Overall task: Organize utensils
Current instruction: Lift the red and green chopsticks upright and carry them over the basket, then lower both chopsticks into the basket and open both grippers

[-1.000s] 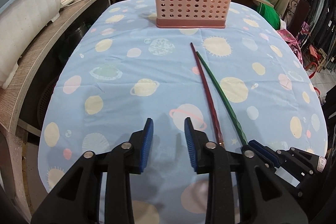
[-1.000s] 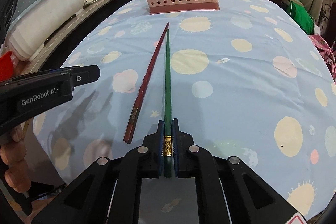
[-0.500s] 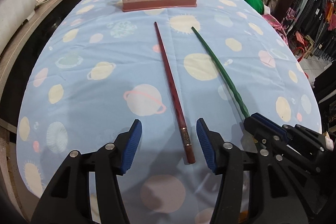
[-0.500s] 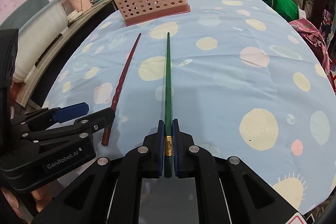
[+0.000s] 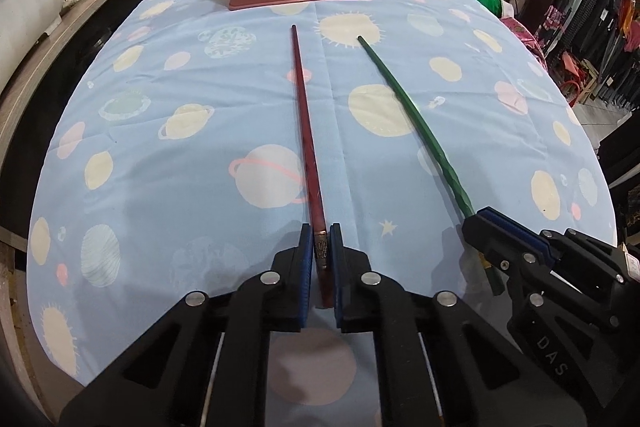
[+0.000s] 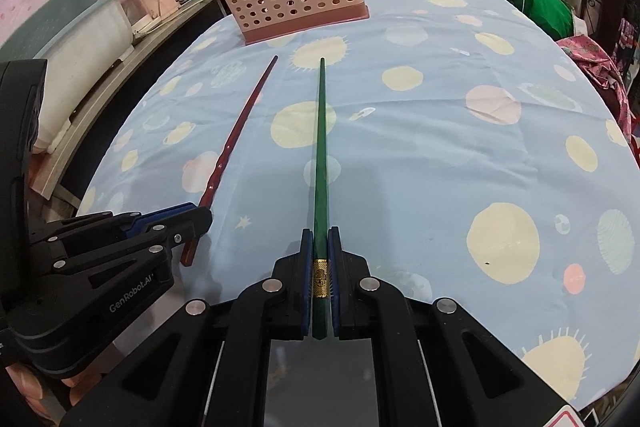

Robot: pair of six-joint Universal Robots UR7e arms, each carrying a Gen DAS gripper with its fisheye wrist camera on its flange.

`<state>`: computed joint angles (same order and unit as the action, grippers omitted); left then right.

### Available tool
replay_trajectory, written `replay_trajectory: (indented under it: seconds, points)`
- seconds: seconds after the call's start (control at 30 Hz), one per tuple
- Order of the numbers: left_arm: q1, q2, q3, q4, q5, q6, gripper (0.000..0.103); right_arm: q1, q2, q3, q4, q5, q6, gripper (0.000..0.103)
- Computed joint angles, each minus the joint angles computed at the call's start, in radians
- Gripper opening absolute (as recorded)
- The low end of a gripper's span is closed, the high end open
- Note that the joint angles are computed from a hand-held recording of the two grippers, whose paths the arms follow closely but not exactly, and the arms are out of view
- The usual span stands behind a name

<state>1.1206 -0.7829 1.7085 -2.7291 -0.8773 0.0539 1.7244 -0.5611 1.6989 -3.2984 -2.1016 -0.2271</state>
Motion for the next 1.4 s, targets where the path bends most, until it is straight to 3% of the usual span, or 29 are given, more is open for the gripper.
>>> replay_trajectory:
  seconds: [0.77,1.13,1.4]
  points:
    - [-0.061,-0.107,0.003,-0.092,-0.033,0.021,0.007,0.060,-0.080,-0.031,-0.083,0.061,-0.053,0.007]
    - [-0.093,-0.055,-0.170,-0.135,0.006,0.116,0.007,0.067,-0.074,-0.188,-0.077,0.127,-0.094,0.007]
    - [-0.091,0.009,-0.329,-0.138,-0.005,0.164,0.007,0.072,-0.042,-0.321,-0.036,0.170,-0.109,0.007]
